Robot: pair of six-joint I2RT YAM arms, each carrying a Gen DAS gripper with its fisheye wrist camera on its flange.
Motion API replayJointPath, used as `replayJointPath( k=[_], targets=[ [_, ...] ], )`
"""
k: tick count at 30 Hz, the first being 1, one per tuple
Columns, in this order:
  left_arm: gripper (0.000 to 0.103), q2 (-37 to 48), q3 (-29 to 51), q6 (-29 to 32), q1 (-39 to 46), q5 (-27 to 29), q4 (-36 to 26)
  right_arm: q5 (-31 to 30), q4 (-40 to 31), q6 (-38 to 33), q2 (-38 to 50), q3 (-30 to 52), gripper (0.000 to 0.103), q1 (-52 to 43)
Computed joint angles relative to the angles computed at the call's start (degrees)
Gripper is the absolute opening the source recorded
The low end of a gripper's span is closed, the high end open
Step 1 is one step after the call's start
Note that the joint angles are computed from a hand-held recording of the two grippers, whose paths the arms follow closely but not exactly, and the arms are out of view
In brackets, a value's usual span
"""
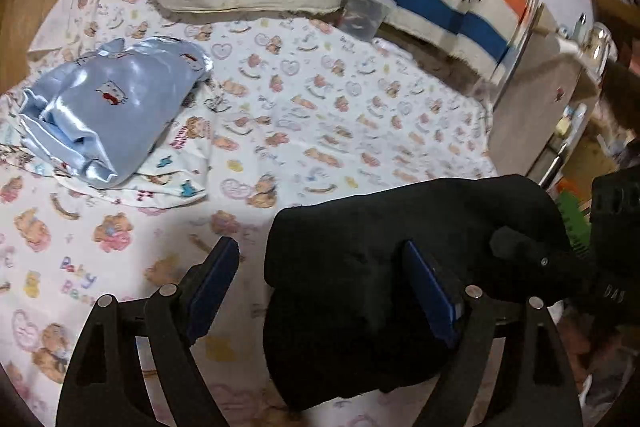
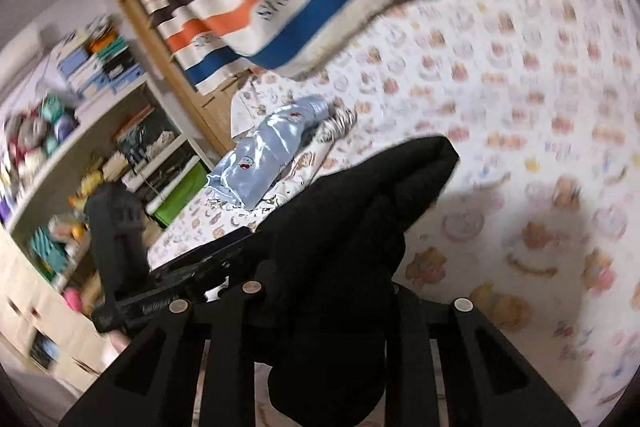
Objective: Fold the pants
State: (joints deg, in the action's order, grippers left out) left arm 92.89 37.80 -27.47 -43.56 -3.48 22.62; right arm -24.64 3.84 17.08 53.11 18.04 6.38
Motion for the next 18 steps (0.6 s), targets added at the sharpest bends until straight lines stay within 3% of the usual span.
replayJointPath(
  k=[6,12,16,18],
  targets=[
    [0.083,-1.09,-1.46,-0.61,-1.27,1.69,3.75,-6.27,-9.99,-4.02,-3.82,6.80,0.023,-4.90],
    [0.084,0.90,-2.28,-4.14,-1.45,6.40,10.10,-1.25,-16.37,-2.80,-4.39,14.39,0.021,-2.13],
    [0.084,2.72,-4.67,-7.20,-0.26,12.24,19.55,-0.78,-18.05,-3.67,-3.77,17.79,0.021,-0.81],
    [0.087,3.94,-6.48,-9.57,0.89,15.53,26.44,-5.59,-20.27,-4.39,-2.99,20.40,0.021,-2.71]
  ],
)
